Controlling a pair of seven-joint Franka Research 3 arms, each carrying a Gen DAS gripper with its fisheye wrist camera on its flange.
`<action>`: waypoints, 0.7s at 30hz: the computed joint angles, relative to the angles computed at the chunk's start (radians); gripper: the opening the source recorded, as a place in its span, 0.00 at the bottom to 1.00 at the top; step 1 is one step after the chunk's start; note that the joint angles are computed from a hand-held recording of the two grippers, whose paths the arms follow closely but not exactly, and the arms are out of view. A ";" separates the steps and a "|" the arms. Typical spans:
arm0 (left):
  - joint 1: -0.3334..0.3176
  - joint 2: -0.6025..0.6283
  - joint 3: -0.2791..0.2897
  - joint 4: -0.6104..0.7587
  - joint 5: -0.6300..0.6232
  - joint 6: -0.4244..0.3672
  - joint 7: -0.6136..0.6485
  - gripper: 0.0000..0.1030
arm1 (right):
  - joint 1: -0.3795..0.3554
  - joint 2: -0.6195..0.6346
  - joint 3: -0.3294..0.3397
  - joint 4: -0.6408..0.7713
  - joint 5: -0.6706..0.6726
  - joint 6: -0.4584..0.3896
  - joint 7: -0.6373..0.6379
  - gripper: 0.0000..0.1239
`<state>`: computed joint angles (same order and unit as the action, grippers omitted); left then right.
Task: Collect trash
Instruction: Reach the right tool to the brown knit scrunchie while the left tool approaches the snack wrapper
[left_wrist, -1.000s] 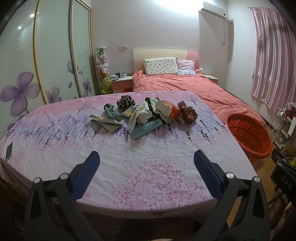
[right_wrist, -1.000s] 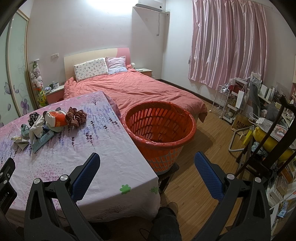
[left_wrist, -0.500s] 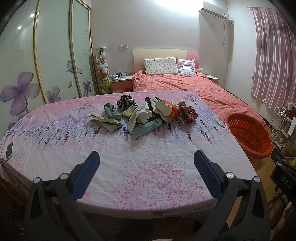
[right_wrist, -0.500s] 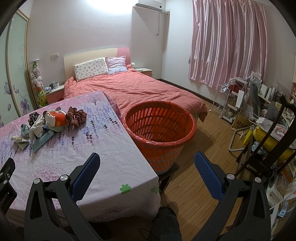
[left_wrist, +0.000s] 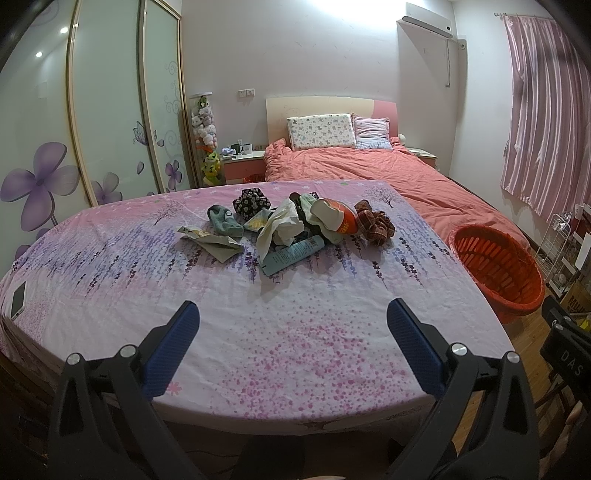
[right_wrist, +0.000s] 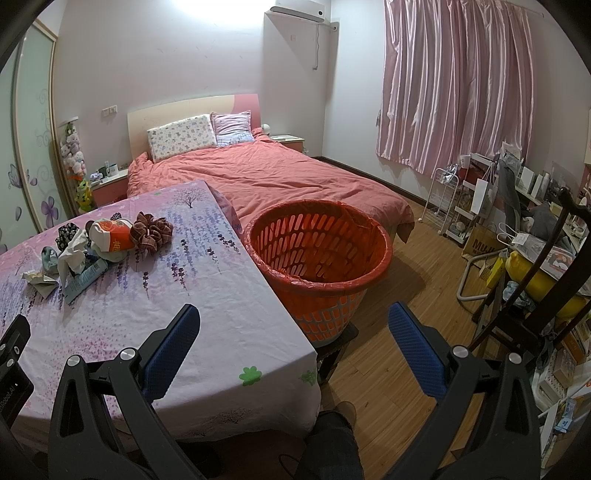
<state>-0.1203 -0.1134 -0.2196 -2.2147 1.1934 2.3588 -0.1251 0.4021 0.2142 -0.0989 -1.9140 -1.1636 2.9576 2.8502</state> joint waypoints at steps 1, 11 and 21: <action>0.000 0.000 0.000 0.000 -0.001 0.000 0.001 0.97 | -0.001 0.001 0.000 0.000 0.002 0.000 -0.002 0.81; 0.039 0.012 0.035 -0.013 0.020 0.030 -0.027 0.97 | 0.010 0.096 -0.008 0.091 0.108 0.070 -0.123 0.81; 0.150 0.049 0.115 0.003 -0.022 0.104 0.036 0.97 | -0.153 0.275 0.252 0.279 0.581 0.060 -0.659 0.81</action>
<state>0.0294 -0.0640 -0.1045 -2.2114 1.1719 2.4632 -0.0887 0.2488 0.4893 0.1528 -1.6351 -0.5826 3.0180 2.1911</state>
